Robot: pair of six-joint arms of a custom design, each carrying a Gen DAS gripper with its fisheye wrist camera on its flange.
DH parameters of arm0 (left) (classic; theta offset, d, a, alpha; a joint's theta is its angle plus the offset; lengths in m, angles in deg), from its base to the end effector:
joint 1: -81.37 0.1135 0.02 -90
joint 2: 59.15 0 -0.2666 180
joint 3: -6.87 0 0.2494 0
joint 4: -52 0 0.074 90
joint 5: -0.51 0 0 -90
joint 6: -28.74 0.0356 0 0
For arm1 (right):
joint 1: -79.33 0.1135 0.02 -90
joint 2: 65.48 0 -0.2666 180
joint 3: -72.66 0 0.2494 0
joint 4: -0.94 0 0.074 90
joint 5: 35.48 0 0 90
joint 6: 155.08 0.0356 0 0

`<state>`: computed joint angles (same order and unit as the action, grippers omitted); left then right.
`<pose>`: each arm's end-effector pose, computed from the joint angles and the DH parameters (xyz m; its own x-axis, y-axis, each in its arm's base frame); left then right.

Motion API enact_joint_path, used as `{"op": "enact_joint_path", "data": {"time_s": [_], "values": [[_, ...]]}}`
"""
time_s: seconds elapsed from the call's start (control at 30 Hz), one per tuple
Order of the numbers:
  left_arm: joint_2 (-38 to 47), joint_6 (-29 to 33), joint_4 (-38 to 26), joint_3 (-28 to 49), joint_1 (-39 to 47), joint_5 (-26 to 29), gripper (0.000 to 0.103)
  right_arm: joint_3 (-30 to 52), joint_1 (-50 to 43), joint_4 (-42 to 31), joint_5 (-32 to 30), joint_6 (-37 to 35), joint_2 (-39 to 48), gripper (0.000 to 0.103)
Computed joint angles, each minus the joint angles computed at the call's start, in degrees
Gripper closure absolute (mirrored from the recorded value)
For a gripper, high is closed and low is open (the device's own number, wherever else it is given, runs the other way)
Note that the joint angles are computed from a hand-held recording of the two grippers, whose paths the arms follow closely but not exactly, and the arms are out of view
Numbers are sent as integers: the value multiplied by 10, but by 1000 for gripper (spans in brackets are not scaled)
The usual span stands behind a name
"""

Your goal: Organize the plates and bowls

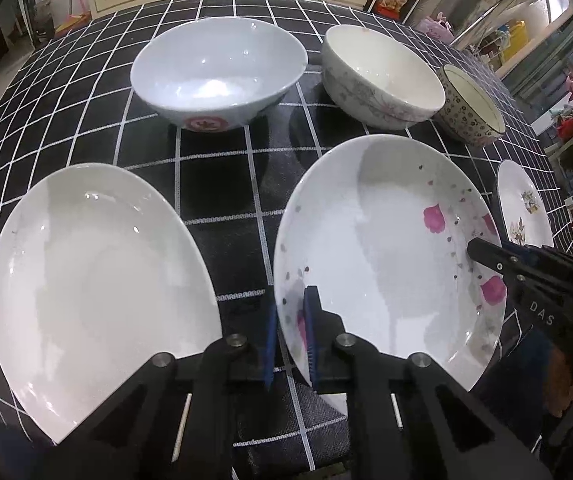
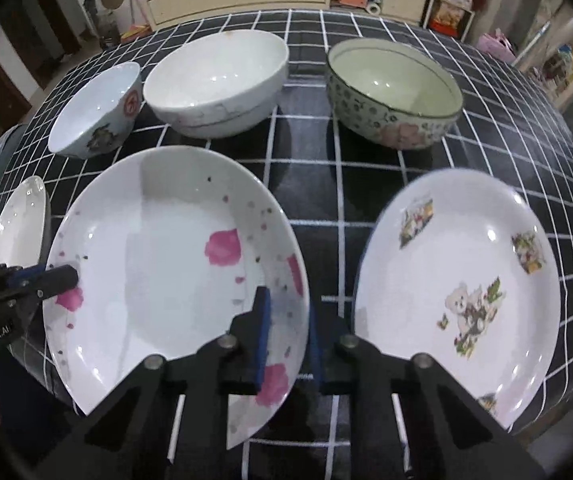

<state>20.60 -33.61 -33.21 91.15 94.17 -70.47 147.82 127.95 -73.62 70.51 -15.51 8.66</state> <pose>0.2353 0.0416 0.2893 -0.9257 0.2396 -0.2927 0.3066 0.9284 -0.2097 0.1575 0.1640 0.2706 -0.9209 0.0616 -0.3848 0.0482 0.9979 0.0444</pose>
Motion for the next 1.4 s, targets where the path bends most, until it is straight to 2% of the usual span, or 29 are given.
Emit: {"op": "enact_joint_path", "data": {"time_s": [0.27,0.43,0.67,1.0,1.17,1.4], "values": [[-23,2,0,-20,2,-3,92,-14,9,-6,4,30,-14,81],[-41,-3,10,-33,-10,-14,92,-14,38,-18,12,77,-11,81],[-59,15,-15,-33,6,-15,92,7,33,-32,-1,108,-4,81],[-44,106,-93,57,118,29,92,90,86,-71,38,136,13,81],[-15,157,-113,106,183,36,92,142,103,-61,39,121,63,81],[29,203,-107,143,267,28,92,202,117,-30,17,97,147,81]]}}
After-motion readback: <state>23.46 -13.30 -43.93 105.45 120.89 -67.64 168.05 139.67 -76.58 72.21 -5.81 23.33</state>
